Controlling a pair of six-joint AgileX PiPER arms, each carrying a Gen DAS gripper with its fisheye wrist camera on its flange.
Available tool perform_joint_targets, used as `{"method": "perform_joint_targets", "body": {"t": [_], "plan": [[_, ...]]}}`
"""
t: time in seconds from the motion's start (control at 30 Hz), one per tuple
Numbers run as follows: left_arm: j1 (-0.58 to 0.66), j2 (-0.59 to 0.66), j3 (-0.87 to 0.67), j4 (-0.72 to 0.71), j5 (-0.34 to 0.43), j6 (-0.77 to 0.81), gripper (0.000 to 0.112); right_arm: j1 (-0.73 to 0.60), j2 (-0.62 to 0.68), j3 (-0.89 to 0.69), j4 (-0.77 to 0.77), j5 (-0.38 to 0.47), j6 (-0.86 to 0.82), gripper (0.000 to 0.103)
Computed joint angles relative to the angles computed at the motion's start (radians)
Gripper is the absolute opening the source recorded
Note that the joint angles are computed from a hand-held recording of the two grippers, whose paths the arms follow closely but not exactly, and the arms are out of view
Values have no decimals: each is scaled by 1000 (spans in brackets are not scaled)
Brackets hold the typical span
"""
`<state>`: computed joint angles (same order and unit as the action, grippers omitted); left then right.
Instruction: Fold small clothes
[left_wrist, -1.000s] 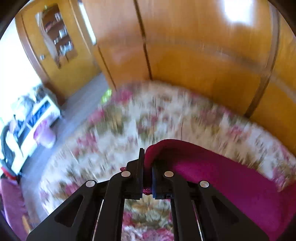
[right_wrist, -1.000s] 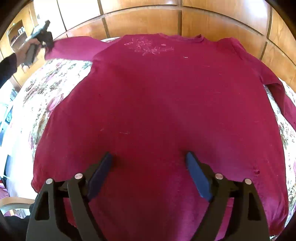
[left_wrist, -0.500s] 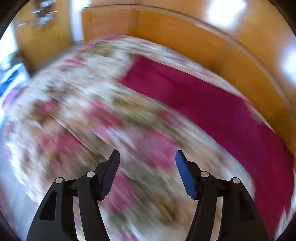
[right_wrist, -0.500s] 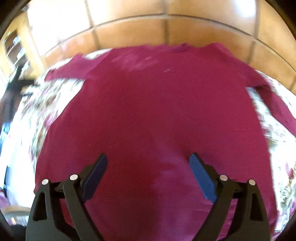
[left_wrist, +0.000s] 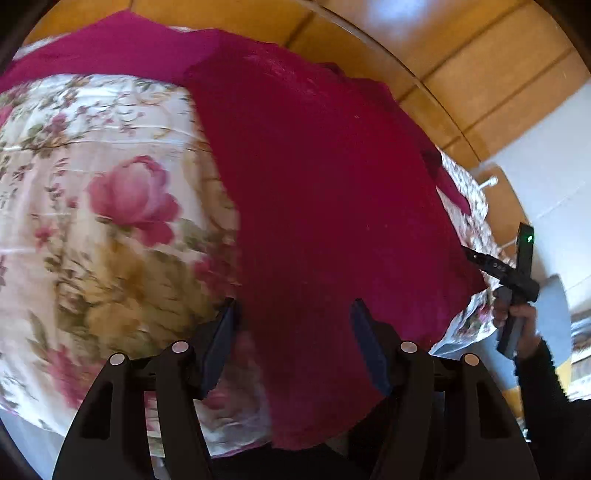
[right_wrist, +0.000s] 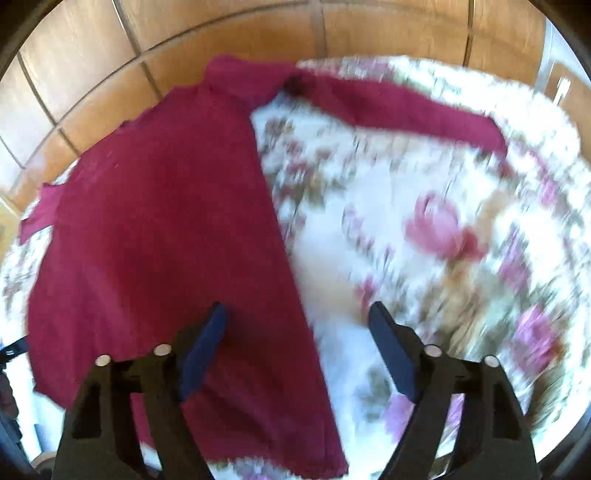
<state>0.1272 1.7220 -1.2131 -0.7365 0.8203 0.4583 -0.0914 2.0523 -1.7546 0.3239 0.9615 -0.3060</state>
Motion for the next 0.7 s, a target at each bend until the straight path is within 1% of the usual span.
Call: {"method": "perform_joint_targets", "body": {"t": [0.03, 0.07, 0.1, 0.13, 0.17, 0.2, 0.23, 0.27, 0.37, 0.47, 0.53, 0.6, 0.63, 0.67, 0.7], "plan": [[-11, 4, 2, 15, -24, -7, 62, -9, -20, 44, 35, -12, -41, 70], [-39, -6, 9, 58, -57, -54, 55, -16, -35, 70, 50, -22, -68, 61], [-47, -4, 4, 81, -69, -77, 42, -18, -47, 92, 64, -27, -92, 54], [-57, 3, -3, 95, -74, -93, 20, -17, -59, 112, 73, -31, -107, 36], [-49, 14, -8, 91, -61, -84, 12, -14, -70, 127, 82, -30, -127, 17], [-45, 17, -12, 89, -56, -83, 9, -12, -80, 140, 90, -26, -146, 11], [-45, 17, -19, 96, -49, -90, 8, -9, -96, 159, 94, -27, -160, 9], [-41, 21, -32, 111, -41, -88, 8, -3, -117, 177, 94, -25, -172, 8], [-12, -19, -40, 166, -11, -76, 8, -24, -184, 245, 132, -16, -247, 7], [41, -59, -36, 211, 25, -62, 8, -60, -262, 318, 200, 44, -352, 7], [65, -75, -12, 232, 37, -57, 8, -54, -307, 383, 200, 66, -397, 7], [63, -72, 10, 271, 37, -85, 8, -40, -335, 438, 181, 57, -408, 7], [58, -67, 16, 290, 34, -103, 9, -34, -343, 462, 173, 52, -406, 8], [64, -63, 17, 288, 35, -121, 10, -33, -345, 471, 169, 48, -404, 11], [84, -70, 22, 257, 42, -104, 10, -40, -343, 470, 180, 51, -402, 16]]}}
